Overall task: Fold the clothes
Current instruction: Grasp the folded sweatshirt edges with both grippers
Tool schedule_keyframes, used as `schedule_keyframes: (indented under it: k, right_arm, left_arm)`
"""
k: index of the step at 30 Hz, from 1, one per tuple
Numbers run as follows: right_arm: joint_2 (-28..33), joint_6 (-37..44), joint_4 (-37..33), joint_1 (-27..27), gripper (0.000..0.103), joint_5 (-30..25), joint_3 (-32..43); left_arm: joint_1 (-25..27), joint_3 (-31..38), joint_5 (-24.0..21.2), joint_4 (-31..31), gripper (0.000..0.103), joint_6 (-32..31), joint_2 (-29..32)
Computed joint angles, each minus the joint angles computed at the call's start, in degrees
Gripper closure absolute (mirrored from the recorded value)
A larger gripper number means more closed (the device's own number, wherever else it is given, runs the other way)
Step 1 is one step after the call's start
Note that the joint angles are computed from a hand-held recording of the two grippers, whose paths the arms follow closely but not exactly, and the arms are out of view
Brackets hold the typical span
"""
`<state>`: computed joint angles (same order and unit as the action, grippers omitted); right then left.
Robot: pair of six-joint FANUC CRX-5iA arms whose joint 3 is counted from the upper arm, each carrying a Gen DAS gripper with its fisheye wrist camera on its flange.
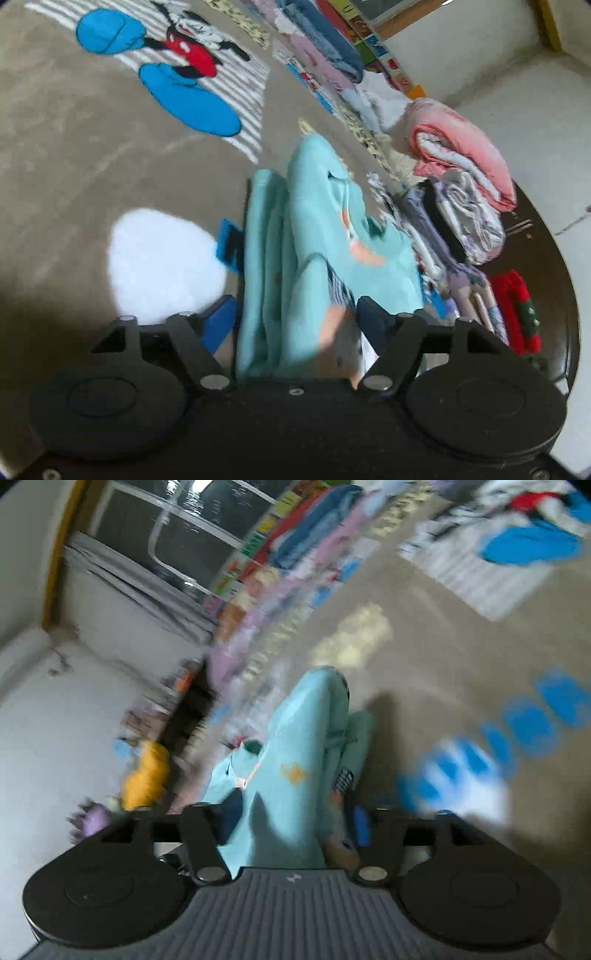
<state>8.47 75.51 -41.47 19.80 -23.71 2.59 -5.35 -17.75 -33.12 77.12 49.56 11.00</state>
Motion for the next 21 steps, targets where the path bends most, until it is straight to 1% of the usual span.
schedule_keyframes:
  k: [1,2,3,4,7,11,13,14,17,18,19,20,21]
  right_arm:
    - [-0.83,-1.19,0.76,0.30,0.033,0.43,-1.50]
    - [-1.16,0.62,-0.61,0.01,0.034,0.59,-1.85]
    - [-1.45,3.47,-2.76,-0.56,0.032,0.45,-2.07]
    - [-1.74,4.95,-3.56,-0.65,0.027,0.78,-2.44]
    - [-2.28,5.95,-2.31,0.48,0.026,3.23,-3.69]
    - [-1.56,12.12,-8.01,-0.98,0.026,2.76,-3.43]
    - [-1.10,15.04,-10.76,-1.72,0.026,2.47,-3.16]
    - [-0.82,16.22,-11.53,-1.92,0.025,2.23,-2.89]
    - [0.37,18.39,-10.20,-1.53,0.021,0.88,-1.45]
    - [0.71,19.10,-9.78,-1.31,0.021,0.75,-1.10]
    - [0.88,19.86,-9.69,-1.01,0.021,1.25,-1.04]
    - [1.02,20.68,-10.01,-0.85,0.022,1.67,-0.99]
    - [1.17,21.53,-10.36,-0.70,0.023,2.08,-0.93]
  left_arm:
    - [-0.01,-0.56,0.18,0.55,0.019,-0.88,-0.69]
    - [-0.04,-1.07,0.31,1.05,0.018,-1.61,-1.28]
    - [-0.10,-1.36,0.29,1.27,0.018,-1.56,-1.34]
    - [-0.18,-1.66,0.26,1.50,0.018,-1.52,-1.41]
    - [-0.59,-2.22,0.50,2.07,0.018,-2.12,-1.40]
    - [-2.09,-2.45,2.17,4.87,0.018,-6.55,-0.73]
    - [-3.07,-3.21,3.64,7.01,0.018,-10.35,-0.86]
    - [-3.67,-3.19,4.27,7.85,0.018,-11.96,-0.72]
    - [-4.99,-3.26,5.81,9.73,0.018,-15.53,-0.44]
    - [-5.29,-3.25,6.03,10.54,0.018,-16.14,-0.31]
    - [-5.58,-3.23,6.24,11.34,0.021,-16.76,-0.19]
    - [-5.86,-3.23,6.43,12.14,0.027,-17.38,-0.07]
    - [-6.06,-3.29,6.54,12.81,0.031,-17.96,0.00]
